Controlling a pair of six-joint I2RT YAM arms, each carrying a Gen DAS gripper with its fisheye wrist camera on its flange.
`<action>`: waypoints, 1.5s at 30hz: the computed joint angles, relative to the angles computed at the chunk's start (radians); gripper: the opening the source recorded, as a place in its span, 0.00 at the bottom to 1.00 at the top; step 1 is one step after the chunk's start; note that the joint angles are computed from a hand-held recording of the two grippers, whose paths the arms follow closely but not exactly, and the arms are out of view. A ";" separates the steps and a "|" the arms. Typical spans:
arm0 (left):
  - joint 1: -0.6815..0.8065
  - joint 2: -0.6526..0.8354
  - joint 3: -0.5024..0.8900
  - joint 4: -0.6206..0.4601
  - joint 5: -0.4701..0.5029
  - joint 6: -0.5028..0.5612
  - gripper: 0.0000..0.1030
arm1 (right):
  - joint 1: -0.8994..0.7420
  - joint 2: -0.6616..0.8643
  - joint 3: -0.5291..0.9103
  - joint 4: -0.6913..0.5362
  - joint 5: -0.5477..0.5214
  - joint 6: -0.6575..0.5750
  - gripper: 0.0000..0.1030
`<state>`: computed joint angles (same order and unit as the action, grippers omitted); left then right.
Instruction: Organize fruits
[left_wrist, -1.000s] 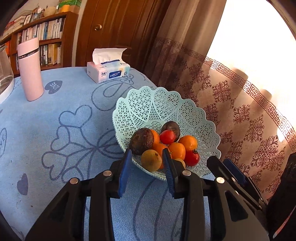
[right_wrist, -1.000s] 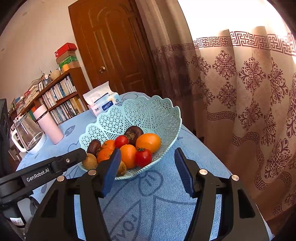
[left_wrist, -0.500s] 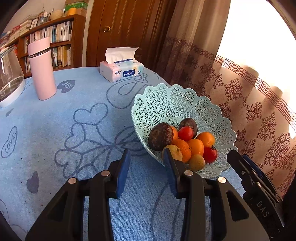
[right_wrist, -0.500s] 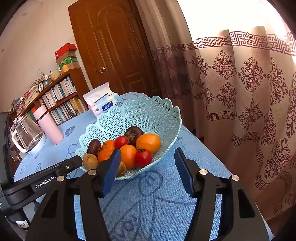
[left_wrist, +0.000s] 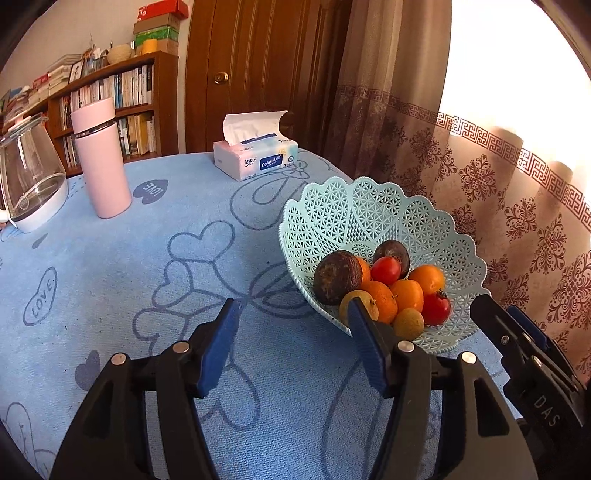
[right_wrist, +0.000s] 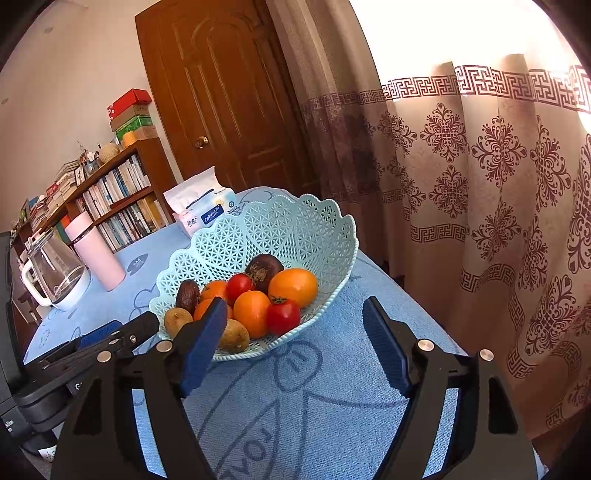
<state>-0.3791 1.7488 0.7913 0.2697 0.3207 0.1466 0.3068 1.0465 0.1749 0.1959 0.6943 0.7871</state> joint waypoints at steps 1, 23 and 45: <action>-0.003 -0.016 -0.024 0.035 -0.017 0.003 0.77 | 0.004 -0.002 -0.001 -0.002 0.006 0.003 0.79; 0.004 -0.084 -0.112 0.171 -0.113 0.014 0.91 | 0.094 0.037 0.037 -0.086 0.056 0.030 0.96; -0.022 -0.124 -0.156 0.202 -0.167 0.038 0.95 | 0.120 0.002 0.082 -0.259 0.084 0.022 0.96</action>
